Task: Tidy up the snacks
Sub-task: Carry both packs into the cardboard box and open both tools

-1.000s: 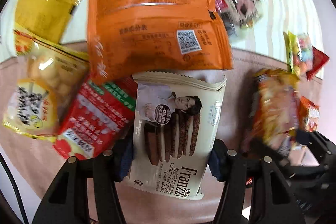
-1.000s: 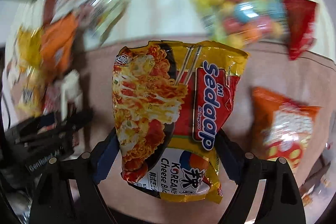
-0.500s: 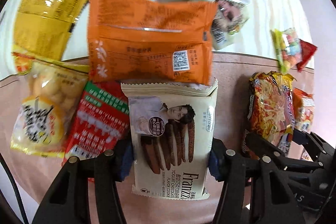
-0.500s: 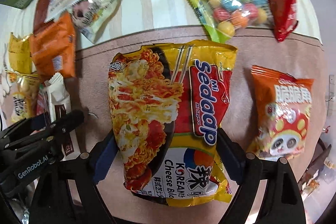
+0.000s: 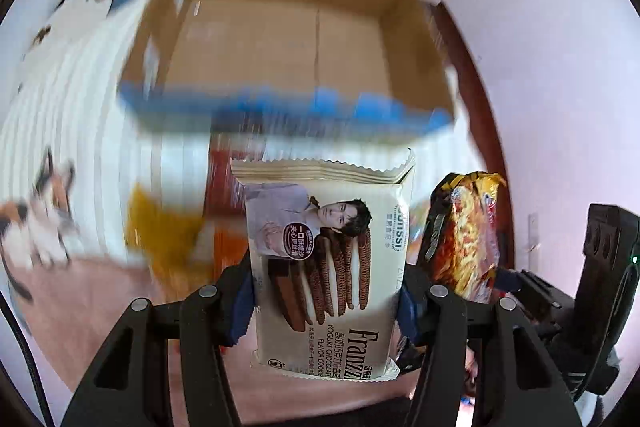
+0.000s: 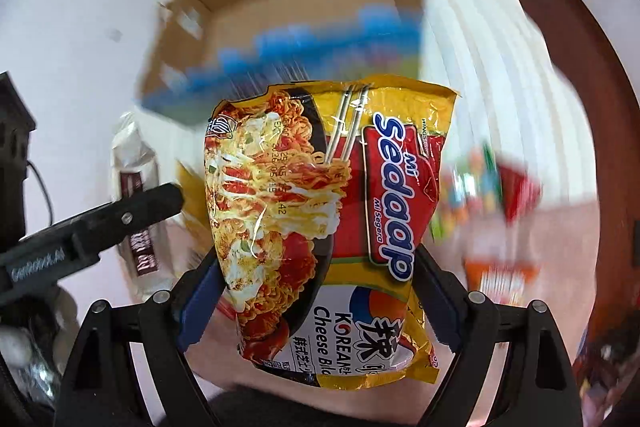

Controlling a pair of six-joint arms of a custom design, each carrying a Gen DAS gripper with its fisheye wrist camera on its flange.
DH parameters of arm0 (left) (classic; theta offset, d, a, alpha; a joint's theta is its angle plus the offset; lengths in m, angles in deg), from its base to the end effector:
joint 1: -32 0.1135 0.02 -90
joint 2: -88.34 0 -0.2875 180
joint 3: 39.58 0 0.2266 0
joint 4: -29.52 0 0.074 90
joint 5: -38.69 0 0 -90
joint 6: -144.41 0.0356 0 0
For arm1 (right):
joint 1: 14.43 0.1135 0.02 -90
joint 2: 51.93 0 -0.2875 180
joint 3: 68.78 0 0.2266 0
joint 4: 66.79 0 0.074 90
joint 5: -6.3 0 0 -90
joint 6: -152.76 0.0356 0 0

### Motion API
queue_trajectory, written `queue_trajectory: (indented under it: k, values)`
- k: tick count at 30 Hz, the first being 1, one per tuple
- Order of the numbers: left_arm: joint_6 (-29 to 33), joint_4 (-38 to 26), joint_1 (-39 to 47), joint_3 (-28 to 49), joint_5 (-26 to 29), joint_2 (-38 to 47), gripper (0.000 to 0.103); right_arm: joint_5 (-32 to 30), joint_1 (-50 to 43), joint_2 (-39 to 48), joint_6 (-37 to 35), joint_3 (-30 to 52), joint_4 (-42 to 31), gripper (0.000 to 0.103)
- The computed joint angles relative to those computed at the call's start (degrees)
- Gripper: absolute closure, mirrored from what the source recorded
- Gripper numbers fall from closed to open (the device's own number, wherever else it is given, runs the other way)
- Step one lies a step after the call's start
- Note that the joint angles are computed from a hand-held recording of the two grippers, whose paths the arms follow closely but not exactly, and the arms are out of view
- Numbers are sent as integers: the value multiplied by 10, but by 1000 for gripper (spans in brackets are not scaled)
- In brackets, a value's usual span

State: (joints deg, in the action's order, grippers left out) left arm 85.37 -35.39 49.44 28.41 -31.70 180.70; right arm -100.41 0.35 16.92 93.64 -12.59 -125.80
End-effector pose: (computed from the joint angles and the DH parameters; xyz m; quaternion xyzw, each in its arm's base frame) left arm 0.2322 0.0604 0.1997 0.1171 0.9784 -0.1528 0.0755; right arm 0.1631 0.0536 0.2294 0.1139 0.9704 0.1934 0.0896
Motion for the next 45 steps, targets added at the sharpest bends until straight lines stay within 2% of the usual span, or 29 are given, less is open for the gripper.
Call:
queue_trajectory:
  k: [1, 3, 5, 8, 14, 18, 20, 24, 27, 32, 33, 34, 35, 36, 40, 45]
  values:
    - [-49, -12, -38, 54, 7, 15, 48, -13, -24, 20, -25, 38, -9, 13]
    - [-95, 0, -75, 105, -2, 45, 48, -32, -61, 71, -70, 112, -15, 13]
    - [-133, -14, -99, 191, -17, 88, 48, -33, -82, 132, -103, 185, -19, 13]
    - [-179, -41, -122, 343, -36, 215, 48, -25, -91, 237, -135, 300, -27, 13]
    - [-203, -156, -129, 605, -82, 399, 48, -15, -104, 436, -174, 483, -59, 13]
    - [-220, -229, -140, 740, -108, 488, 48, -18, -109, 556, -177, 626, -122, 13]
    - [-223, -262, -140, 819, -118, 547, 48, -14, -112, 588, -178, 639, -120, 13]
    - [-215, -293, -147, 902, -135, 608, 48, -6, -104, 672, -175, 704, -115, 13]
    - [-212, -272, -157, 844, -138, 574, 47, 7, -101, 684, -186, 705, -116, 13]
    - [-205, -299, -164, 911, -147, 622, 46, 13, -103, 724, -187, 742, -124, 12]
    - [-205, -303, -164, 924, -146, 629, 42, 16, -106, 715, -195, 728, -127, 9]
    - [-204, -291, -163, 916, -141, 626, 33, 21, -101, 717, -195, 742, -141, 5]
    - [-206, -281, -166, 879, -137, 601, 25, 29, -100, 718, -198, 743, -144, 1]
    - [-204, -275, -167, 871, -134, 596, 12, 33, -98, 726, -199, 753, -145, 1]
    - [-202, -242, -167, 822, -136, 568, 11, 32, -104, 710, -204, 723, -136, 1]
    - [-210, -166, -160, 703, -130, 494, 11, 49, -105, 674, -203, 670, -115, 1]
